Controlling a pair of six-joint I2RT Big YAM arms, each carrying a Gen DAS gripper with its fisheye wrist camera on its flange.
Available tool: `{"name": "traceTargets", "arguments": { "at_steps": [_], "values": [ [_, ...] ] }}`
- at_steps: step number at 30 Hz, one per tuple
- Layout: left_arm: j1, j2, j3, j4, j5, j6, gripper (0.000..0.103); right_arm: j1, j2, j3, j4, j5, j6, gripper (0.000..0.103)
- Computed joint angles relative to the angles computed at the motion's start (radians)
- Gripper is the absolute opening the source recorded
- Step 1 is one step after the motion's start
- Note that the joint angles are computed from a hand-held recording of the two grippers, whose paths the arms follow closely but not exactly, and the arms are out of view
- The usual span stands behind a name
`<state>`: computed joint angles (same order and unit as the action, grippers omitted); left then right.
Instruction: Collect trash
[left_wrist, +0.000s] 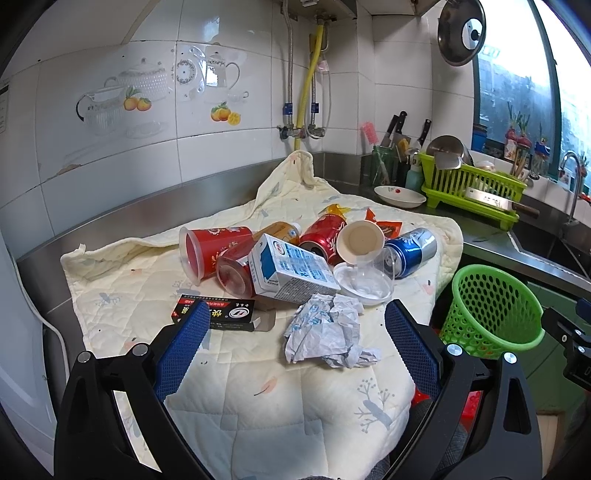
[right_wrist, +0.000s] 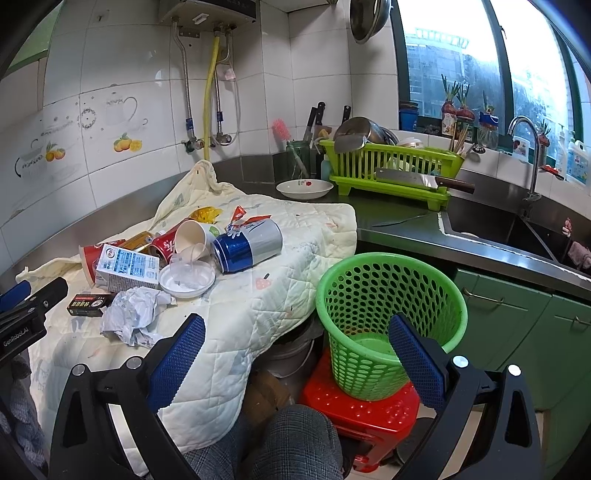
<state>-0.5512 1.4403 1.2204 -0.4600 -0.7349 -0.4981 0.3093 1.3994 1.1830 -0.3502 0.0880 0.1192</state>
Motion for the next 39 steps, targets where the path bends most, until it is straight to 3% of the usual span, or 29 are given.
{"name": "traceTargets", "arguments": {
  "at_steps": [26, 39],
  "values": [
    [0.032, 0.018, 0.018, -0.02, 0.031, -0.013, 0.094, 0.003, 0.059, 0.051, -0.02, -0.025, -0.017, 0.096],
    [0.067, 0.026, 0.029, -0.041, 0.056, -0.031, 0.094, -0.004, 0.151, 0.159, -0.064, -0.097, -0.037, 0.096]
  ]
}}
